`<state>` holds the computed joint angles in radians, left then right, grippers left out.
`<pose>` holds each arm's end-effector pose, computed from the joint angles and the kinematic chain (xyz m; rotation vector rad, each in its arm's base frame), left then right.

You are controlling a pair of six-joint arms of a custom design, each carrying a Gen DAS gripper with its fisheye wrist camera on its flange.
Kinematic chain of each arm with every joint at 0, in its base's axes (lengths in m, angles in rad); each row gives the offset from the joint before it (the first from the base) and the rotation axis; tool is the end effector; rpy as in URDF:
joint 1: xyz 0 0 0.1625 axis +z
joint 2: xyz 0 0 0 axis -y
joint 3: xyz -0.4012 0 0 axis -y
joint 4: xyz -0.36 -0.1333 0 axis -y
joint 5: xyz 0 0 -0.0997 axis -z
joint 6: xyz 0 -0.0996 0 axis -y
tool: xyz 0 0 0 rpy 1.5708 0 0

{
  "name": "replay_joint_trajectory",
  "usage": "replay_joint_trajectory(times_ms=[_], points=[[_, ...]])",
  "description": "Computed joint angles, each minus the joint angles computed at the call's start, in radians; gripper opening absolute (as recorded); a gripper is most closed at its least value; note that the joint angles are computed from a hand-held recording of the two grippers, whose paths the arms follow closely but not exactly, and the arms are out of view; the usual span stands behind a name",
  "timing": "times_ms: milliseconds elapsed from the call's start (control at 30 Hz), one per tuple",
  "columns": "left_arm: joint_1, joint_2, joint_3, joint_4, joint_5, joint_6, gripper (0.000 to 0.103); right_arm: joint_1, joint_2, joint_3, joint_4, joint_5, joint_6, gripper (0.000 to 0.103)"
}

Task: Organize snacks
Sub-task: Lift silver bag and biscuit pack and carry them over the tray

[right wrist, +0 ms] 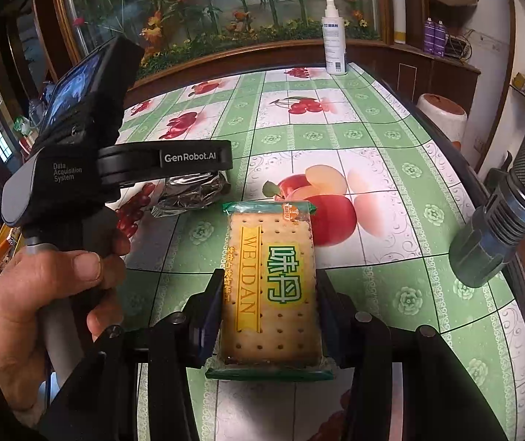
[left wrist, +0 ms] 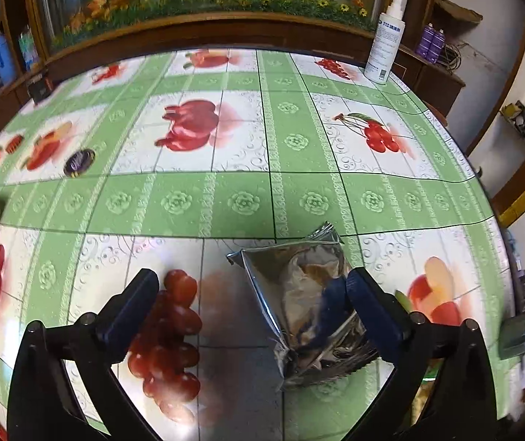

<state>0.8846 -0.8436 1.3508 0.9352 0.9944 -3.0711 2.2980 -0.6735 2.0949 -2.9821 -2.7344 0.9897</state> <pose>-0.1674 -0.5004 0.1918 0.9153 2.4370 -0.3933 0.3414 -0.3207 0.0163 -0.2745 -2.1337 1.0638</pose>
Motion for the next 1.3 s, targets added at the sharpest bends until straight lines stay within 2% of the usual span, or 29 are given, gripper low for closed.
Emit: replay_joint_trajectory(times_ms=[67, 100, 300, 333, 400, 433, 467, 500, 533, 600, 700, 833, 967, 1100, 1300], points=[[0.014, -0.02, -0.016, 0.005, 0.078, -0.022, 0.102, 0.003, -0.002, 0.001, 0.005, -0.004, 0.004, 0.048], [0.012, -0.029, -0.014, -0.002, 0.09, -0.032, 0.103, 0.005, -0.004, 0.001, 0.011, -0.008, 0.009, 0.048], [-0.034, 0.08, -0.018, 0.057, -0.067, -0.092, 0.103, 0.002, -0.013, 0.013, 0.027, -0.005, 0.036, 0.048], [-0.044, 0.075, 0.013, 0.02, -0.103, -0.062, 0.103, 0.003, -0.014, 0.017, 0.019, -0.003, 0.033, 0.048], [-0.047, 0.04, 0.066, -0.065, -0.102, 0.022, 0.101, 0.005, -0.017, 0.02, 0.027, -0.004, 0.041, 0.048], [-0.043, 0.028, 0.073, -0.073, -0.088, 0.031, 0.096, 0.006, -0.018, 0.021, 0.026, -0.004, 0.042, 0.048], [-0.045, 0.011, 0.085, -0.09, -0.087, 0.05, 0.073, 0.008, -0.019, 0.024, 0.019, -0.005, 0.039, 0.048], [-0.048, -0.008, 0.097, -0.102, -0.09, 0.081, 0.057, 0.009, -0.02, 0.025, 0.017, -0.007, 0.039, 0.048], [-0.048, -0.012, 0.099, -0.095, -0.105, 0.097, 0.057, 0.01, -0.021, 0.026, 0.015, -0.009, 0.038, 0.048], [-0.024, -0.042, 0.108, -0.098, -0.078, 0.151, 0.057, 0.014, -0.016, 0.028, -0.02, -0.007, 0.019, 0.048], [-0.01, -0.125, 0.169, -0.124, -0.1, 0.213, 0.057, 0.02, 0.003, 0.019, -0.077, 0.002, -0.028, 0.048], [0.0, -0.298, 0.274, -0.173, -0.125, 0.294, 0.057, 0.045, 0.06, -0.008, -0.233, 0.034, -0.154, 0.048], [0.008, -0.445, 0.319, -0.17, -0.14, 0.334, 0.057, 0.075, 0.114, -0.061, -0.294, 0.072, -0.229, 0.048], [0.025, -0.558, 0.332, -0.154, -0.16, 0.383, 0.057, 0.104, 0.166, -0.135, -0.313, 0.111, -0.287, 0.048], [0.089, -0.618, 0.284, -0.104, -0.181, 0.411, 0.057, 0.142, 0.245, -0.281, -0.296, 0.161, -0.384, 0.048]])
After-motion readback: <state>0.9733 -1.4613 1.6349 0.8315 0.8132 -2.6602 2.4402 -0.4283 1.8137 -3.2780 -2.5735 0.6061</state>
